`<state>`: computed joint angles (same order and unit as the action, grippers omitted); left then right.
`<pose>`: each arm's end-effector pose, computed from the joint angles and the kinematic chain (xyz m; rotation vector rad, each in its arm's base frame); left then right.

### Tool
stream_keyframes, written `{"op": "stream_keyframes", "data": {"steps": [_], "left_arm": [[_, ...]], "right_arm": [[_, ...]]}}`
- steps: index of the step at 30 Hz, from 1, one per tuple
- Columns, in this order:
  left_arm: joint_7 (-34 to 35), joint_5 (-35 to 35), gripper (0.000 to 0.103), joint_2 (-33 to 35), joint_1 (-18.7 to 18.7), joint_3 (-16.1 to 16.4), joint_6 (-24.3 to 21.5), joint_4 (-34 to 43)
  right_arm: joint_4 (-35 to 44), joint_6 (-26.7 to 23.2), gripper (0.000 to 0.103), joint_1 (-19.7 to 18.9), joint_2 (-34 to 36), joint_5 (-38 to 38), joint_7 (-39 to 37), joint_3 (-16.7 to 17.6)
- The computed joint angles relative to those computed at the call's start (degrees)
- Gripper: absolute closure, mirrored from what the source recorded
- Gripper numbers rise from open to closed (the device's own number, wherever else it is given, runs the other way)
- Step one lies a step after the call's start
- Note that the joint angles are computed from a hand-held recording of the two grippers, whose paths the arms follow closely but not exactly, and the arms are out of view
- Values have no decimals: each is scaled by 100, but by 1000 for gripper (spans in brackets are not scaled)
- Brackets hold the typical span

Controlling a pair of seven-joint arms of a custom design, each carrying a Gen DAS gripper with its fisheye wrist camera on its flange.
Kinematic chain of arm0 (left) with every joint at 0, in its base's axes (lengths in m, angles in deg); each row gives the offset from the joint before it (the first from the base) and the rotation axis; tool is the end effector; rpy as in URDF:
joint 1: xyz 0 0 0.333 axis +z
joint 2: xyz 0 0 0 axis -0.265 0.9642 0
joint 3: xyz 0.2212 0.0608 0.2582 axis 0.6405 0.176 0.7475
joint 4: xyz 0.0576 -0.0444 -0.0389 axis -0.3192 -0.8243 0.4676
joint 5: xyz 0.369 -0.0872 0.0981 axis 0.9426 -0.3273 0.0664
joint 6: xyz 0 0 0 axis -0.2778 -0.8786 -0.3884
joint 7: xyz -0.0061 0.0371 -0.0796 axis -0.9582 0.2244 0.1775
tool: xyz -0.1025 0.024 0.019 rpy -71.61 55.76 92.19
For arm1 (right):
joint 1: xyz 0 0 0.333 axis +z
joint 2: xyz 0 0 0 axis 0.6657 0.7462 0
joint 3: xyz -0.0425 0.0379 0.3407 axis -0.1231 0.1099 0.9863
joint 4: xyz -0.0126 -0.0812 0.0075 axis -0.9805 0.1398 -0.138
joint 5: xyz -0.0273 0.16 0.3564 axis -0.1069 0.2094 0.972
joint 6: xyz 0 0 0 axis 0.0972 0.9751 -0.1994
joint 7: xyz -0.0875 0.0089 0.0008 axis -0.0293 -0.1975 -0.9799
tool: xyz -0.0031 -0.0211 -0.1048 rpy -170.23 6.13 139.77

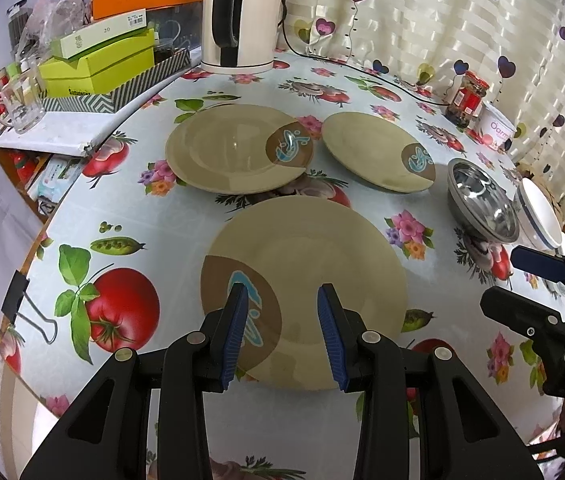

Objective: Organize plates and bowls

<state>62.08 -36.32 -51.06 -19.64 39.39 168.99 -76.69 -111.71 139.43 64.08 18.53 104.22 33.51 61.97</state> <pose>0.5187 -0.0983 0.5197 -2.1521 1.6056 -0.6399 0.5791 0.2927 0.5311 -2.2704 1.1500 -0.2414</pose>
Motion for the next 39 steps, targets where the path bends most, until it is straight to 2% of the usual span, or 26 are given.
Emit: {"op": "stream_keyframes", "data": {"steps": [9, 13, 22, 32, 37, 39], "left_arm": [[-19, -104, 66, 46, 51, 41, 38, 72], [-167, 70, 66, 86, 127, 13, -73, 138], [-220, 143, 66, 186, 266, 76, 33, 230], [118, -234, 66, 365, 403, 203, 222, 347], [108, -225, 66, 483, 558, 234, 305, 436], [153, -307, 66, 551, 618, 267, 359, 481]], "right_arm": [[369, -150, 31, 7, 197, 77, -60, 9], [560, -198, 35, 27, 317, 101, -103, 11], [1124, -413, 43, 110, 691, 158, -182, 29], [2052, -836, 51, 242, 1335, 142, -146, 32], [2697, -1147, 61, 309, 1771, 160, -74, 42], [2994, -1270, 62, 351, 1967, 143, 2, 28]]}}
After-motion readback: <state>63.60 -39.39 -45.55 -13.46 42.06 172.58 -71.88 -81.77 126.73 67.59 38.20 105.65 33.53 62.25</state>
